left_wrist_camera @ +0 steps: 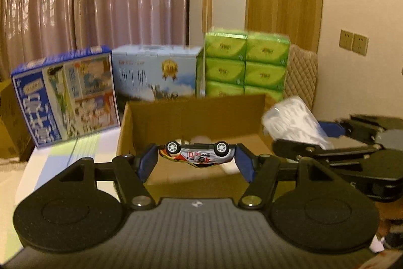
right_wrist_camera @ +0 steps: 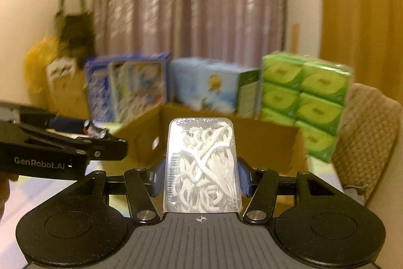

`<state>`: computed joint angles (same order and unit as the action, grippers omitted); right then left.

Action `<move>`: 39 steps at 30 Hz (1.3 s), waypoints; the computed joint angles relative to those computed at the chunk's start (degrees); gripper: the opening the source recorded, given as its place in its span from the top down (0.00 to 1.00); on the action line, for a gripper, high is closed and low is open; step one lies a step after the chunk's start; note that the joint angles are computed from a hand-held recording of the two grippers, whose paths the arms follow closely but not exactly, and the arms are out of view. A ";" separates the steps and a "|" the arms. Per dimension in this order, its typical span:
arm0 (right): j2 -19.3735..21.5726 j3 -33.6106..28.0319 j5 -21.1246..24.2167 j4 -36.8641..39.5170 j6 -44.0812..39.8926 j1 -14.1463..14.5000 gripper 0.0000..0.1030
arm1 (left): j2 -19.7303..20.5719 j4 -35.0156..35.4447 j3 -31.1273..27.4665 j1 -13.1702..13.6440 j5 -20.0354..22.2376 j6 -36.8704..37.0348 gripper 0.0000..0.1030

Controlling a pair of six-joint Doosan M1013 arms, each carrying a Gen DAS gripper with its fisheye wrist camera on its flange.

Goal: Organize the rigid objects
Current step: 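Carry car and floss pack over the box and open the left tool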

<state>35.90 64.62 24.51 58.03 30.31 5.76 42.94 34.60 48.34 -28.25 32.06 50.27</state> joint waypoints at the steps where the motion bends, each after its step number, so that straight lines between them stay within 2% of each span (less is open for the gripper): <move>1: 0.36 -0.77 -0.60 -1.81 2.52 0.00 0.48 | 0.76 -0.26 -1.52 0.19 0.26 0.52 0.39; 9: 4.47 -8.78 -0.58 -20.32 24.16 0.27 0.48 | 7.66 -5.84 -13.62 2.09 5.65 5.54 0.39; 16: 10.16 -18.36 4.53 -32.58 37.86 0.70 0.48 | 12.70 -12.03 -22.14 3.67 11.29 10.31 0.39; 30: 14.00 -23.38 10.32 -37.62 43.02 0.71 0.48 | 20.65 -16.40 -35.69 4.47 20.92 15.82 0.39; 39: 14.25 -23.50 11.37 -37.43 42.40 0.76 0.48 | 20.61 -16.79 -34.99 4.49 20.86 15.47 0.39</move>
<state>50.15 41.13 35.88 20.60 72.71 6.52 63.55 17.80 13.35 -23.76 52.91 65.73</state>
